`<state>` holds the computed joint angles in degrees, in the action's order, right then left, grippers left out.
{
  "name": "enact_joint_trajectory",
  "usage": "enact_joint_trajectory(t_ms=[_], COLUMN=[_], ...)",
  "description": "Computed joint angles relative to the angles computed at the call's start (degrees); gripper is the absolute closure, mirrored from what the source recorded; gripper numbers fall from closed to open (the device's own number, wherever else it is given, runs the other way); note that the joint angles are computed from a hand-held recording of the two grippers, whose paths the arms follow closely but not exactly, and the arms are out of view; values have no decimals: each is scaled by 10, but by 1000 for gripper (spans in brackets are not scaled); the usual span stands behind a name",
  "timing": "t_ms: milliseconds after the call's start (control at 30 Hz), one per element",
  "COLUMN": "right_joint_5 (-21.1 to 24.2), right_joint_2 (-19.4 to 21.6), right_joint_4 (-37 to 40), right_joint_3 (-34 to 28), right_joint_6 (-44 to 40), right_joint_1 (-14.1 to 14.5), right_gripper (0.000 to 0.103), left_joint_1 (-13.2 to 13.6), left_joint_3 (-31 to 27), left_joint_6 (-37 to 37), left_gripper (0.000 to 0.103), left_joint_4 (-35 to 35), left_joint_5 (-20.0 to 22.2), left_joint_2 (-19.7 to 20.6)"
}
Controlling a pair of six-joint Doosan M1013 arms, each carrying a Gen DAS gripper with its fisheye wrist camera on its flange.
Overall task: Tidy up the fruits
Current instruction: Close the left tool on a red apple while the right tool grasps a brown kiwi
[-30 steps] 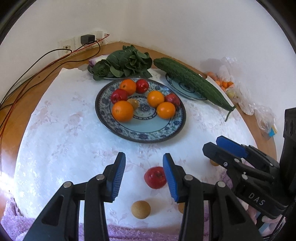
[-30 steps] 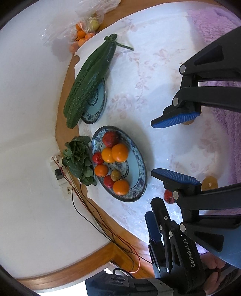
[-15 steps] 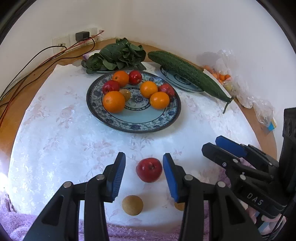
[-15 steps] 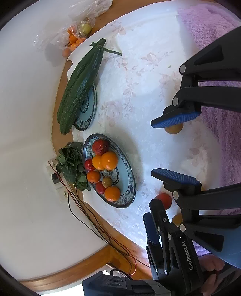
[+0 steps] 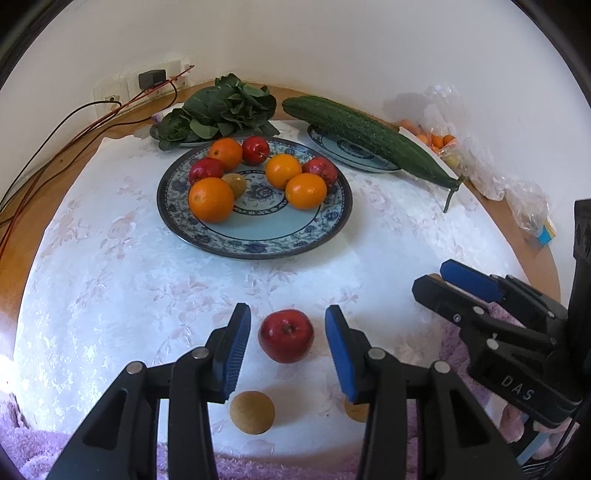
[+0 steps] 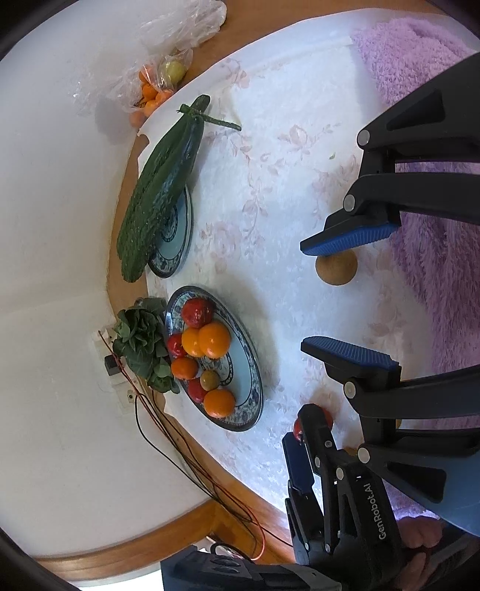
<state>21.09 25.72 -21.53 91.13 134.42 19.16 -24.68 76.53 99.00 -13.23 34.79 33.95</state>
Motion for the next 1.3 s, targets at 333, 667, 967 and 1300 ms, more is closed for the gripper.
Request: enact_joint_trajectory(t_ms=[333, 667, 967, 1300], right_joint_5=[-8, 8, 32, 40], right_joint_2=[-2, -1, 6, 7], right_joint_4=[-10, -11, 34, 22], right_joint_3=[8, 4, -4, -7], right_joint_6=[21, 29, 3, 8], right_joint_1=[-4, -4, -9, -6], right_gripper=[56, 56, 56, 56], left_joint_1=[-2, 0, 4, 4], left_joint_3=[1, 2, 1, 2], left_joint_6=[2, 17, 29, 32], left_gripper=[59, 69, 69, 69], left_joint_4=[7, -11, -30, -37], left_joint_5=[-4, -7, -6, -6], left_joint_2=[4, 5, 6, 6])
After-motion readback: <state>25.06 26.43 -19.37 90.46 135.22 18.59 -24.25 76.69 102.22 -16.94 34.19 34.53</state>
